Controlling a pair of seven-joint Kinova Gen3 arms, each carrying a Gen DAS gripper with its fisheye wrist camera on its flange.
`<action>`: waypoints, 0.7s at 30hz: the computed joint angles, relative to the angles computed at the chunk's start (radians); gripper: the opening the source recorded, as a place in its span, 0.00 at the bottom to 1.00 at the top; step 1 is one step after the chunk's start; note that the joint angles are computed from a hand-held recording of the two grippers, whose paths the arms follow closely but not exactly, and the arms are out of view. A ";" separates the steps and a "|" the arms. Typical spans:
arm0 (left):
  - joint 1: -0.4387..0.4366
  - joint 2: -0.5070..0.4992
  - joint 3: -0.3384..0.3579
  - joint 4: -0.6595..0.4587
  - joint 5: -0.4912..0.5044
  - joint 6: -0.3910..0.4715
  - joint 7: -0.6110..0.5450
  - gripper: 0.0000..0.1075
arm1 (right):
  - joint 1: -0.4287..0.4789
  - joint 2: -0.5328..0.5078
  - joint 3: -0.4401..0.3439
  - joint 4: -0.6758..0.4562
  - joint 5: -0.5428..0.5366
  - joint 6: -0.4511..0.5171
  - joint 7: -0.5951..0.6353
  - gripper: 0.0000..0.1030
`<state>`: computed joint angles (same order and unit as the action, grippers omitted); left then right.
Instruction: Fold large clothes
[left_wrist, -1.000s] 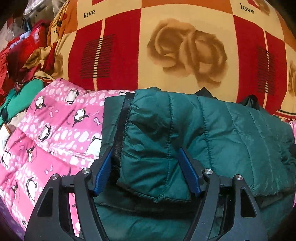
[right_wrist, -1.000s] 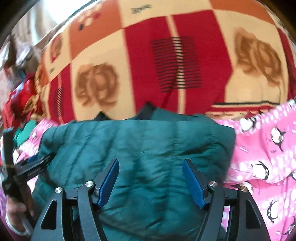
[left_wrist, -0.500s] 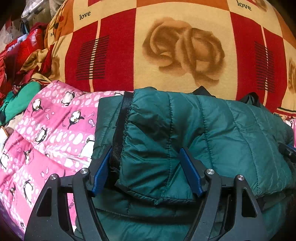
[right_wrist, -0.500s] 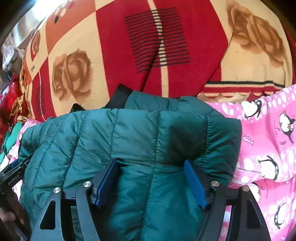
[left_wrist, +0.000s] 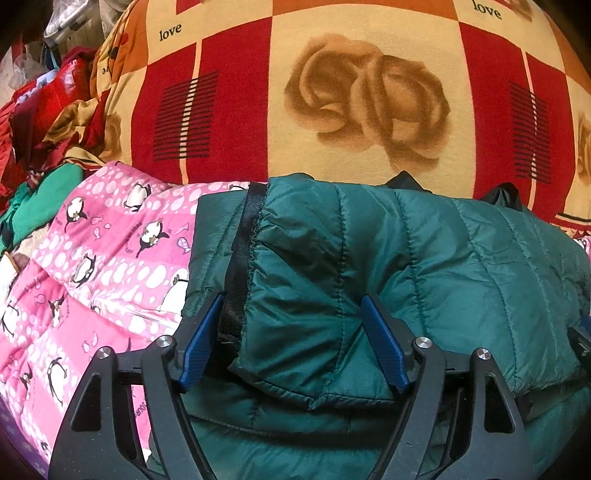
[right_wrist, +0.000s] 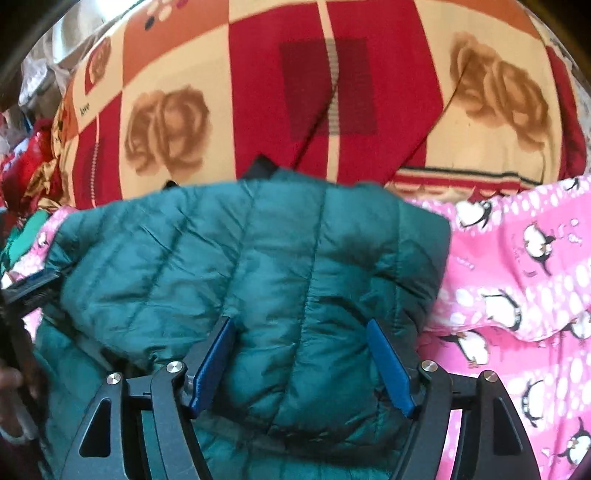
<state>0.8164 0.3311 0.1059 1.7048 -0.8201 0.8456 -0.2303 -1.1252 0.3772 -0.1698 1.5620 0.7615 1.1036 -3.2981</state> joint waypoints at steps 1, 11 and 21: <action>-0.006 -0.004 0.003 0.001 0.009 -0.002 -0.012 0.73 | 0.000 0.001 0.001 0.000 0.001 0.000 -0.003 0.70; -0.024 -0.121 0.053 0.101 0.028 0.008 -0.001 0.73 | -0.067 -0.058 -0.039 -0.010 0.050 0.109 -0.083 0.69; -0.024 -0.195 0.143 0.182 0.016 0.076 0.059 0.73 | -0.096 -0.064 -0.084 0.003 0.001 0.124 -0.168 0.70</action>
<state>0.7924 0.1361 0.2491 1.8870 -0.8038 0.9212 -0.1711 -1.2215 0.3130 -0.2534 1.5654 0.7627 1.2278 -3.4660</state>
